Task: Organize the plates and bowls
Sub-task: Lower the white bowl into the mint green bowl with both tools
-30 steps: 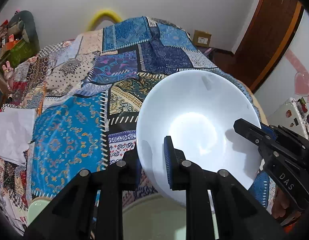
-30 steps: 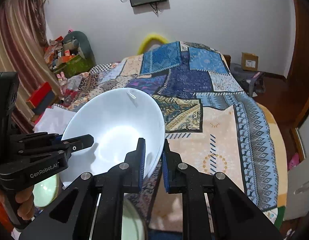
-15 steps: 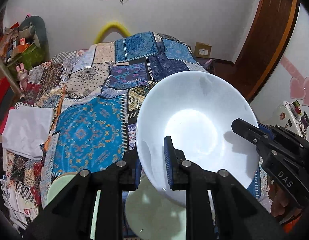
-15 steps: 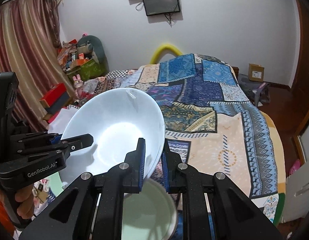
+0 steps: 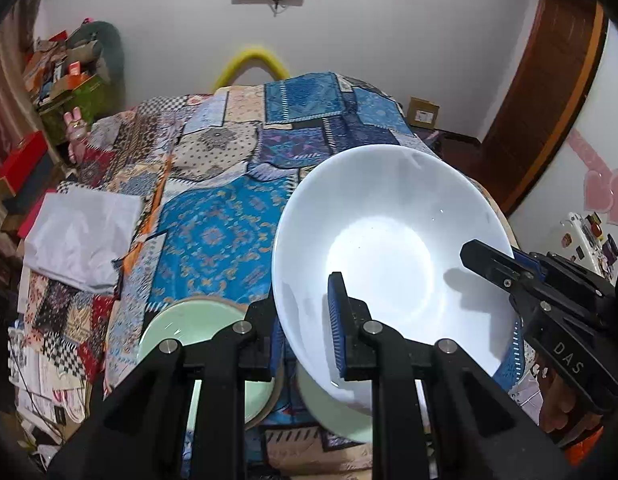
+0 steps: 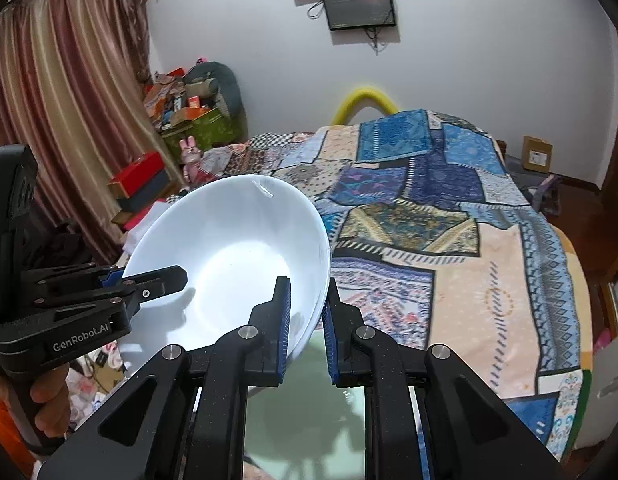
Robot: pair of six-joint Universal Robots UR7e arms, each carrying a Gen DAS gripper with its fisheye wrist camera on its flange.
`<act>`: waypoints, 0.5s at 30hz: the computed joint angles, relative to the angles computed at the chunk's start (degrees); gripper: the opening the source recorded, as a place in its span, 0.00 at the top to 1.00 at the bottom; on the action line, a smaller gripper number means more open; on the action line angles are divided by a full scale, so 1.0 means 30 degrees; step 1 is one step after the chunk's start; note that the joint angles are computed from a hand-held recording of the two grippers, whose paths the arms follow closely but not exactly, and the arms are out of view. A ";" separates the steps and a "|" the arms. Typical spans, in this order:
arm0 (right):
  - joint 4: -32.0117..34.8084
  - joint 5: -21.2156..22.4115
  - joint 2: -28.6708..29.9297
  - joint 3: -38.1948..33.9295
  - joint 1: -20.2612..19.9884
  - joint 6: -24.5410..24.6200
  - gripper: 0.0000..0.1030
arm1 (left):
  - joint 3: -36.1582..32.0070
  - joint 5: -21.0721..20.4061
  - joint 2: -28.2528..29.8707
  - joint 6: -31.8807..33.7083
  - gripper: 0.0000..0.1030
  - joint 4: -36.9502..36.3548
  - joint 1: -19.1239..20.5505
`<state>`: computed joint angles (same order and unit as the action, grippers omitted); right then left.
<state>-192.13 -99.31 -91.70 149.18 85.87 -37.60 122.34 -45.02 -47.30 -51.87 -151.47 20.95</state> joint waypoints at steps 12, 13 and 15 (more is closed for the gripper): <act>-0.1384 -0.0590 0.3067 0.0149 0.1671 0.0758 0.86 | 0.2845 0.0545 -0.2802 -0.2763 0.81 0.1646 -0.0437; -0.1406 -0.0628 0.3314 0.0097 0.1778 0.0828 0.86 | 0.3092 0.0553 -0.3048 -0.3009 0.81 0.1778 -0.0414; -0.1565 -0.0689 0.3979 0.0000 0.1953 0.0899 0.86 | 0.3489 0.0524 -0.3448 -0.3335 0.81 0.1974 -0.0339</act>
<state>-196.83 -101.38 -79.76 149.18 91.72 -34.91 132.81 -43.45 -57.64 -61.87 -145.54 19.93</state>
